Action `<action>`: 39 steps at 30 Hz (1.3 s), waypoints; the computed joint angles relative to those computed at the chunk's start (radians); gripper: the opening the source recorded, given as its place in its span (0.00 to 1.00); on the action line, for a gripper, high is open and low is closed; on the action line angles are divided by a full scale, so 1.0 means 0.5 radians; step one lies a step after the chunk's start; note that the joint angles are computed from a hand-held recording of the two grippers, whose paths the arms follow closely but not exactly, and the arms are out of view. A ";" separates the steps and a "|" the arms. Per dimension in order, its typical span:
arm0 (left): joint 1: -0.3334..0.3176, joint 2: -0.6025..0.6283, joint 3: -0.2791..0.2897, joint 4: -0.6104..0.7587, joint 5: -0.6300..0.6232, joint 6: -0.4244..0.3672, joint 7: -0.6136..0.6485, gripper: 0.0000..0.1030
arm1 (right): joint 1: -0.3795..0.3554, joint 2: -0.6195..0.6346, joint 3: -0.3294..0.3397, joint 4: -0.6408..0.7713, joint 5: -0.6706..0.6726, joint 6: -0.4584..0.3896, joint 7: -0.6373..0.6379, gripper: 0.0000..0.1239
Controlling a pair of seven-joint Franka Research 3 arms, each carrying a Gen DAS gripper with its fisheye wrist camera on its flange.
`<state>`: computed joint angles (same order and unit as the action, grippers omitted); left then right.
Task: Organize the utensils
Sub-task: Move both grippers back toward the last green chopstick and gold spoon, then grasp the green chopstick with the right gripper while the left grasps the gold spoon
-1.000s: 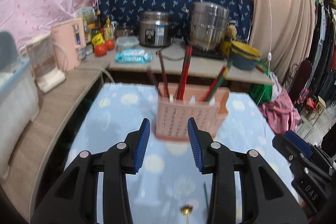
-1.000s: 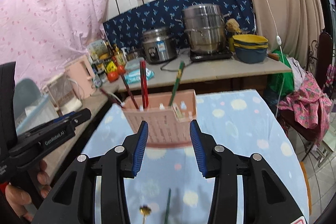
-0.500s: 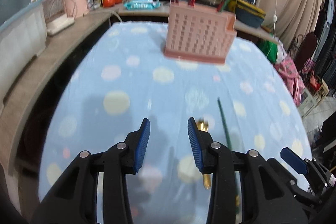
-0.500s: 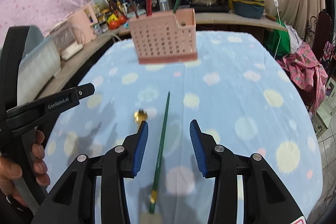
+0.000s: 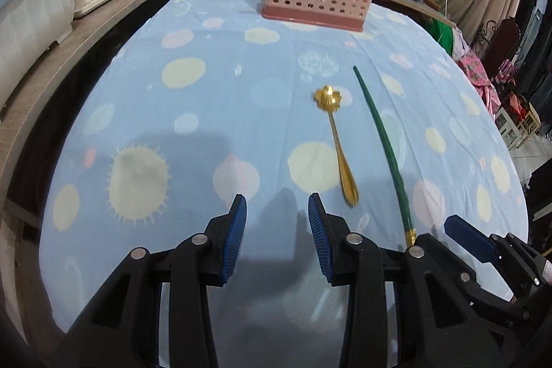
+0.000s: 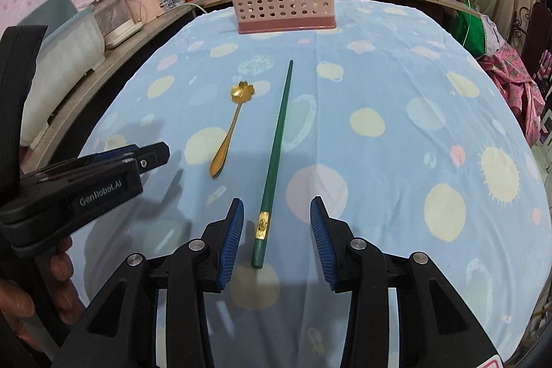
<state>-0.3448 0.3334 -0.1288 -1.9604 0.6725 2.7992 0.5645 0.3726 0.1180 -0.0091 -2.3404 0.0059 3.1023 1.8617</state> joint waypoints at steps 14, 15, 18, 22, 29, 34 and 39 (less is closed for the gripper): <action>0.000 0.005 -0.016 -0.042 -0.050 -0.006 0.054 0.34 | 0.079 0.043 -0.056 -0.019 -0.058 -0.010 0.039 0.12; 0.000 0.005 -0.015 -0.042 -0.051 -0.006 0.054 0.35 | 0.087 0.040 -0.067 -0.023 -0.076 -0.008 0.057 0.12; -0.001 0.009 -0.017 -0.037 -0.054 -0.003 0.065 0.38 | 0.115 0.041 -0.111 -0.025 -0.150 0.000 0.117 0.08; -0.001 0.010 -0.023 -0.036 -0.065 -0.002 0.082 0.40 | 0.149 0.038 -0.173 -0.030 -0.267 0.012 0.221 0.06; -0.010 0.047 -0.035 0.031 -0.097 0.008 0.140 0.50 | 0.089 0.038 -0.148 -0.031 -0.260 0.017 0.253 0.06; 0.000 0.143 -0.072 0.153 -0.213 0.012 0.271 0.50 | 0.030 0.043 -0.104 -0.027 -0.155 0.018 0.195 0.06; -0.060 0.251 -0.036 0.294 -0.229 -0.044 0.319 0.49 | -0.036 0.053 -0.034 -0.016 -0.012 0.015 0.079 0.06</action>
<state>-0.3747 0.4586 -0.1465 -1.8136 0.5579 2.7772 0.7242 0.3544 0.1444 -0.0260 -2.3483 -0.0002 3.1096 1.9013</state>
